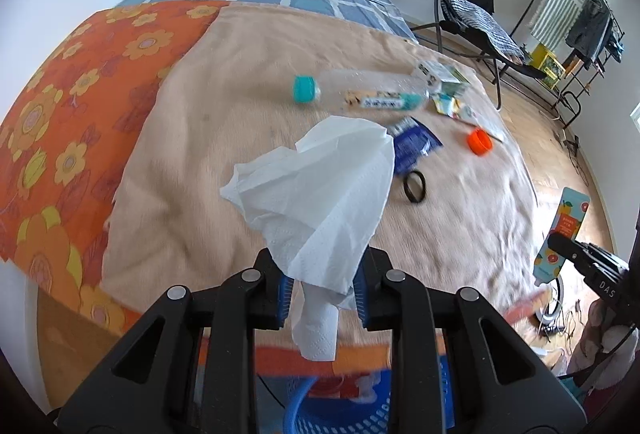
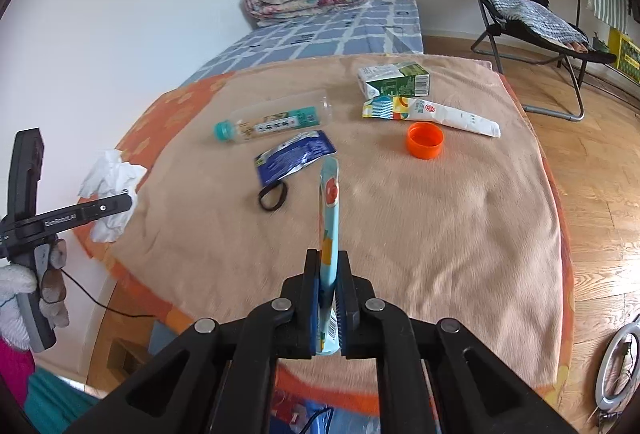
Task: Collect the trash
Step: 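Carry the tissue and tube over the blue basket with both tools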
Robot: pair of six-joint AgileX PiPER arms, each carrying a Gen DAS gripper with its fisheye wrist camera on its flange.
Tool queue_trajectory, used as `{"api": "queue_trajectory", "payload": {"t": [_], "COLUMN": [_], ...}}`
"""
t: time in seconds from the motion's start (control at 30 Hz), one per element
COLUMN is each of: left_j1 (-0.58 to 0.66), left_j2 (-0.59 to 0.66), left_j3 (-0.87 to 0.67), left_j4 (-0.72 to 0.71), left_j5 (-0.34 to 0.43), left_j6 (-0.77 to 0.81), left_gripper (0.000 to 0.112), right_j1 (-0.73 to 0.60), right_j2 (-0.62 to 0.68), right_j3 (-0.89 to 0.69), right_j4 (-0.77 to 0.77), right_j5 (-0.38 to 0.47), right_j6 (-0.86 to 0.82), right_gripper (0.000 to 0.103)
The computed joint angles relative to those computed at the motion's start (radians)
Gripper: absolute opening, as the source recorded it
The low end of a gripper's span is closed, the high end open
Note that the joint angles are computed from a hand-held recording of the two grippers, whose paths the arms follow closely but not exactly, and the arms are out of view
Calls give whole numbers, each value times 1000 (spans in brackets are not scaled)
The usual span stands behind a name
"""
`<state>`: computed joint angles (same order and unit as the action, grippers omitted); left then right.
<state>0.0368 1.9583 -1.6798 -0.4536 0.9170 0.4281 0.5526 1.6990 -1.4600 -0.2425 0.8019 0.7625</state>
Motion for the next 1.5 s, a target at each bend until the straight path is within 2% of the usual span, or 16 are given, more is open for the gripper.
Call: {"api": "queue_trajectory", "payload": {"t": [0.3,0.73,1.17,1.5], "left_j1": [-25,-91,-152,-168], "left_j2": [-236,-470,-547,-495], "left_j3": [326,666,847,941], "left_j4": [18,-11,-18,-4], "left_j5": [-119,-187,-222,-254], "left_j6": [72,162,184,169], "left_gripper": [24,24,24,24], "right_j1": [123,315,469,487], "right_j2": [-158,-243,-214,-168], "right_j3": [155,242,267,290], "right_j4": [-91,-157,-141,-35], "right_j5": [17,54,44,-3], "right_j6": [109,247,321,268], "right_gripper": [4,4,4,5]}}
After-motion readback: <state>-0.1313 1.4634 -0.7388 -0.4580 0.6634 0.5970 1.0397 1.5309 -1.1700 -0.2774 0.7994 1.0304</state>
